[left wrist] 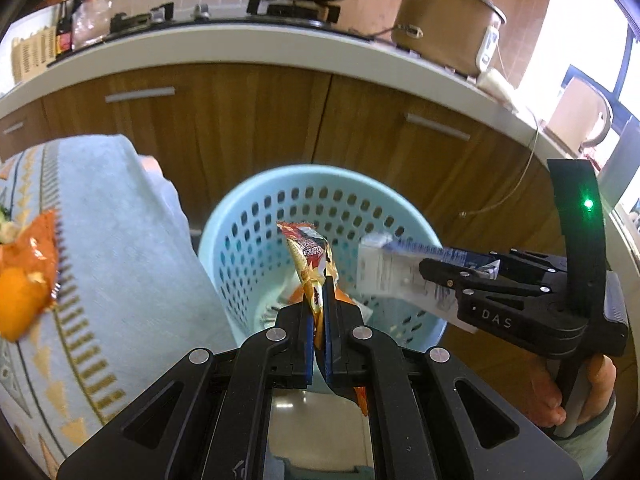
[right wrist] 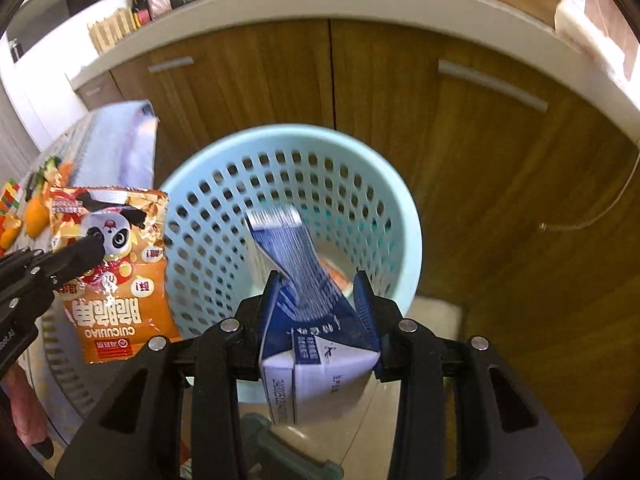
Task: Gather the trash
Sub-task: 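Carry both items over the wastebasket and open both grippers to drop them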
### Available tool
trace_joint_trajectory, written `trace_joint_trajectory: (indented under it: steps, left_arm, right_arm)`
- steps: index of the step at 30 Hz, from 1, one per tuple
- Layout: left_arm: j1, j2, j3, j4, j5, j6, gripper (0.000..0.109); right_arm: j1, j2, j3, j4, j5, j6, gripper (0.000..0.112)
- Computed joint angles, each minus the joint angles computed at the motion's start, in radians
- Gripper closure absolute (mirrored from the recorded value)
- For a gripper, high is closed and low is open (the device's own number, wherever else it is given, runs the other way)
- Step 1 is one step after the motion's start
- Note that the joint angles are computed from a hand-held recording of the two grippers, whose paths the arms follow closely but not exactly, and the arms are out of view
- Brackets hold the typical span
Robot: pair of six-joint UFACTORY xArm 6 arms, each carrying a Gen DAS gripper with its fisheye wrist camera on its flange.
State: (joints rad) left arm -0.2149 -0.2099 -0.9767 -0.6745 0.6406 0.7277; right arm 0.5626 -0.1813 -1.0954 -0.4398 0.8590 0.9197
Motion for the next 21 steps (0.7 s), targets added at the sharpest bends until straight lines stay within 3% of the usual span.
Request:
trace_joint_trajectory:
  steps: [3, 6, 8, 10, 21]
  left_arm:
    - [-0.006, 0.011, 0.003, 0.026, 0.008, -0.017, 0.102]
    - [-0.009, 0.012, 0.007, 0.055, 0.002, -0.043, 0.079]
    - [-0.008, 0.007, 0.012, 0.061, -0.014, -0.051, 0.071]
    - [0.003, 0.002, 0.014, 0.057, -0.007, -0.051, 0.071]
    - [0.048, -0.026, 0.029, 0.028, -0.007, -0.052, 0.071]
  right_arm:
    - [-0.012, 0.005, 0.014, 0.032, -0.011, -0.009, 0.078]
    - [-0.017, 0.006, 0.017, 0.045, -0.021, -0.014, 0.077]
    - [-0.021, 0.008, 0.012, 0.052, -0.032, -0.014, 0.059]
    - [-0.020, 0.005, 0.011, 0.034, -0.042, 0.000, 0.054]
    - [0.000, 0.016, -0.012, 0.010, -0.044, -0.005, 0.054]
